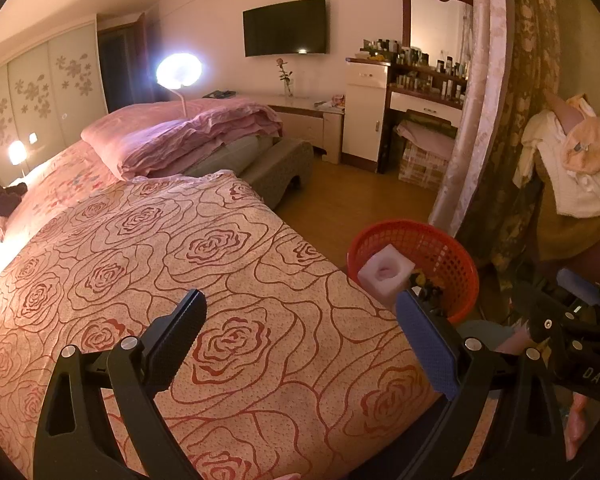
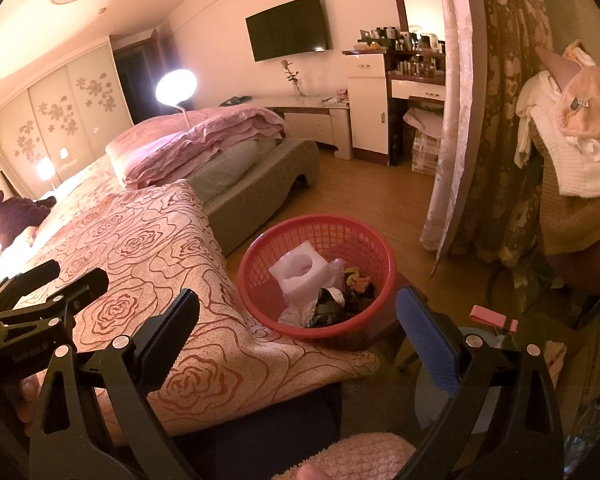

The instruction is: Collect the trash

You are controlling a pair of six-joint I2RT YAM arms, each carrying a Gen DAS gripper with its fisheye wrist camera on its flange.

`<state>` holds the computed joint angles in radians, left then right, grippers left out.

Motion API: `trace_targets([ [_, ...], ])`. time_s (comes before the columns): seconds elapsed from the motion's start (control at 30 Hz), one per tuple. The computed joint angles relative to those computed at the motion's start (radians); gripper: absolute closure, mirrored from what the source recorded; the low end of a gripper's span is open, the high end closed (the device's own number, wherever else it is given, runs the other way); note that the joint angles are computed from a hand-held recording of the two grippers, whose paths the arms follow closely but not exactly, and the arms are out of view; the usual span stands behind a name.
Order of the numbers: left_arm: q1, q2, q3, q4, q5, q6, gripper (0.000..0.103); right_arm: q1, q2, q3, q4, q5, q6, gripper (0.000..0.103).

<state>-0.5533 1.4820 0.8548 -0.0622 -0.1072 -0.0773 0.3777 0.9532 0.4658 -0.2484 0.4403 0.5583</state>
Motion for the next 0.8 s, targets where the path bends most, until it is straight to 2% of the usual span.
trace_targets([
  [0.2, 0.002, -0.002, -0.003, 0.002, 0.005, 0.002, 0.011, -0.003, 0.001, 0.002, -0.002, -0.003, 0.000, 0.007],
  [0.4, 0.009, -0.037, -0.062, 0.062, 0.023, 0.020, 0.011, 0.013, -0.004, -0.012, -0.007, 0.012, 0.022, 0.007],
  [0.6, 0.016, -0.032, -0.033, 0.027, 0.028, 0.022, 0.011, 0.037, 0.001, -0.037, 0.000, 0.037, 0.053, 0.007],
  [0.8, 0.171, -0.113, -0.055, -0.006, 0.043, 0.037, 0.011, 0.134, 0.115, -0.002, 0.039, 0.042, 0.061, 0.007],
])
